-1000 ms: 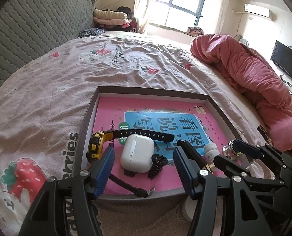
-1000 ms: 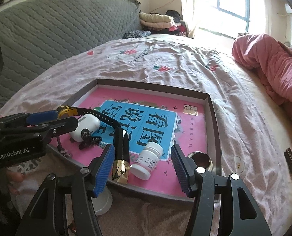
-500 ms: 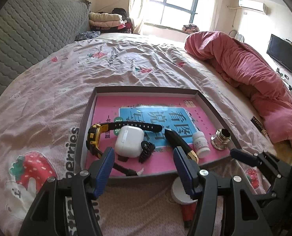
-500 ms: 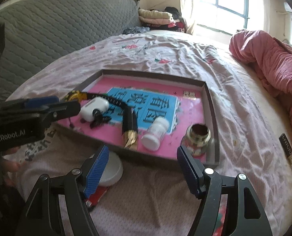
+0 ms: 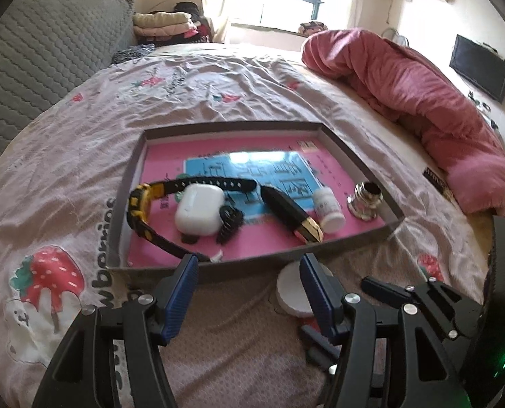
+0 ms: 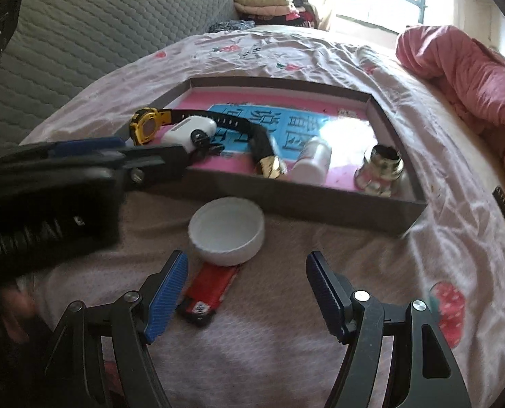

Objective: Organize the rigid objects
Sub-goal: 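Raise both open tools up and away from the tray, then close the left tool on the white bottle cap while the right closes on the red lighter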

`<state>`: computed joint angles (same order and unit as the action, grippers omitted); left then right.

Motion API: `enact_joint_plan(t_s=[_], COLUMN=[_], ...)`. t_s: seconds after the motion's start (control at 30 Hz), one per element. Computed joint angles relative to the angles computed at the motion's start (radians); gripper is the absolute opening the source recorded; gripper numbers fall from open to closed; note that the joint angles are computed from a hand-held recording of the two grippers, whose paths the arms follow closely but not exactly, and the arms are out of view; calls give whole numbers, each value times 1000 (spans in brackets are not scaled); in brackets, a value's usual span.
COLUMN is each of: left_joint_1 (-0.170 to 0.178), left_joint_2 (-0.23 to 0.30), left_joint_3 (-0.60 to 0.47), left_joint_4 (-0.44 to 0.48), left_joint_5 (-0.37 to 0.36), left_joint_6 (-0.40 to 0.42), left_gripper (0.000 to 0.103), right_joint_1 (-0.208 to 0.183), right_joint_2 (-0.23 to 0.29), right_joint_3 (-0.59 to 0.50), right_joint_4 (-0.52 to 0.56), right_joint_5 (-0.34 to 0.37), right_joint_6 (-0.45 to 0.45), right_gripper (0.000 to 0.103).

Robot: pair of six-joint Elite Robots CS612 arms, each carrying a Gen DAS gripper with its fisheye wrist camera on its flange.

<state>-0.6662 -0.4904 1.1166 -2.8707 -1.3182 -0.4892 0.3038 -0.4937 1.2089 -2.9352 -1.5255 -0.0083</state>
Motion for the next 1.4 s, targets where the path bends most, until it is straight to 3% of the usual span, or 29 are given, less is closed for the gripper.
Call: enact_joint_plan(t_s=[0.17,0.43,0.57,0.93,1.17,1.4], left_joint_1=[-2,1,-1,-8,-7,5], left_joint_2=[5,10,15,49,67,83], left_joint_3=[-5,-10,-18,-82,-111,-127], left_joint_4=[20,28,32,58,104,132], left_joint_5=[-13,-28,-43,-119,-114,-155], left_joint_6=[10,13,25,51,32,-12], left_gripper=[61,61,61,61,61,61], right_joint_1=[-2,0,-19,-43,-42,-33], right_joint_2=[11,16,8,1,4,15], right_joint_3=[-14,-23,-9,11,8,-8], right_joint_4=[44,56,57,29,21,21], right_joint_5=[3,-58,-33,48,51,35], right_joint_6=[69,37,61,19,2,-31], right_gripper=[73,73,71,71,71,71])
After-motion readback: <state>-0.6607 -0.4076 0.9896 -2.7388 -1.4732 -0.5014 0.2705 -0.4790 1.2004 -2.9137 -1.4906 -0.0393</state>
